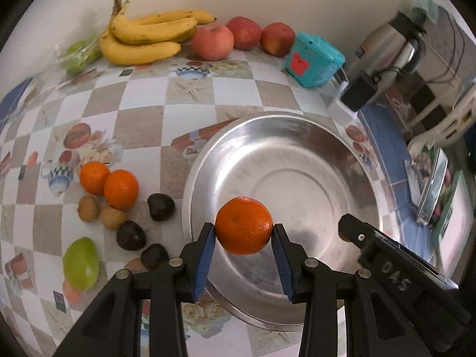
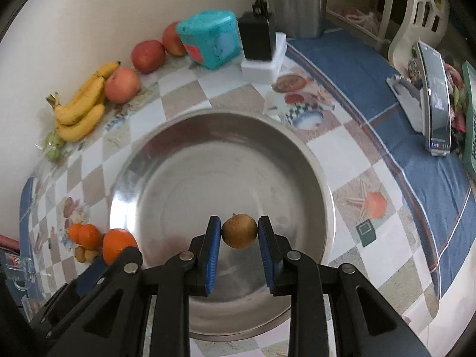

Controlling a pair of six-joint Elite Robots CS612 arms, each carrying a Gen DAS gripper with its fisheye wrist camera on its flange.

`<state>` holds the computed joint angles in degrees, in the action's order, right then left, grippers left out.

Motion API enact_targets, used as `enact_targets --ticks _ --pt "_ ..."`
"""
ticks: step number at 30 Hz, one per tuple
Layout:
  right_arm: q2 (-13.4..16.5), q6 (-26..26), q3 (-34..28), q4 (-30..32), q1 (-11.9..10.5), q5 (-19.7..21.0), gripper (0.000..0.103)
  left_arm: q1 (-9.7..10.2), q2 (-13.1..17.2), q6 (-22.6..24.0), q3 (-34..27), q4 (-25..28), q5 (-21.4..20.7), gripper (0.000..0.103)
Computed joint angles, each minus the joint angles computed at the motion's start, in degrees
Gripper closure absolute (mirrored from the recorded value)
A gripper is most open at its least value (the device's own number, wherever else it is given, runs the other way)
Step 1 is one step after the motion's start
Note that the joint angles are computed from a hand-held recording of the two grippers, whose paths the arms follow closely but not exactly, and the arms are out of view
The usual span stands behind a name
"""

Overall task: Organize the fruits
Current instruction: 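Carry orange and kiwi over the steel plate and open both tools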

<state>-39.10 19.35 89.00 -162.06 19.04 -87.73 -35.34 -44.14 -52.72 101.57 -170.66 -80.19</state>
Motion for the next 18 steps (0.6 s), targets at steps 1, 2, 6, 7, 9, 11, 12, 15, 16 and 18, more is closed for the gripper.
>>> enact_targets --ticks 1,2,6,7,9,11,12,15,16,18 --pt "0.3 0.2 -0.2 0.5 0.0 0.2 0.076 -0.09 0.0 0.2 0.0 0.4 0.5 0.061" --pt "0.5 0.5 -0.4 1.2 -0.1 0.6 0.076 -0.17 0.1 0.5 -0.1 0.7 0.7 0.061" --pt "0.9 2.1 -0.5 3.0 -0.1 0.3 0.076 -0.13 0.3 0.6 -0.1 1.0 0.2 0.06" --pt "0.9 2.3 -0.5 3.4 -0.1 0.1 0.076 -0.19 0.3 0.7 -0.1 1.2 0.4 0.06" --pt "0.9 2.7 -0.4 3.2 0.0 -0.4 0.07 -0.39 0.2 1.1 -0.1 1.3 1.1 0.052" --pt "0.6 3.2 -0.1 2.8 0.0 -0.9 0.06 -0.64 -0.1 0.8 0.2 1.6 2.6 0.044" --pt "0.5 3.4 0.0 2.5 0.0 -1.5 0.055 -0.63 -0.3 0.6 0.4 1.2 2.8 0.042" --pt "0.2 4.1 0.4 1.2 -0.1 -1.3 0.048 -0.34 -0.7 -0.4 1.2 -0.4 2.2 0.036" --pt "0.1 4.3 0.6 0.6 -0.2 -1.0 0.045 -0.3 -0.8 -0.7 1.5 -0.8 2.3 0.033" --pt "-0.1 4.6 1.0 -0.2 -0.2 -1.1 0.037 -0.26 -1.2 -1.4 2.1 -1.5 2.8 0.027"
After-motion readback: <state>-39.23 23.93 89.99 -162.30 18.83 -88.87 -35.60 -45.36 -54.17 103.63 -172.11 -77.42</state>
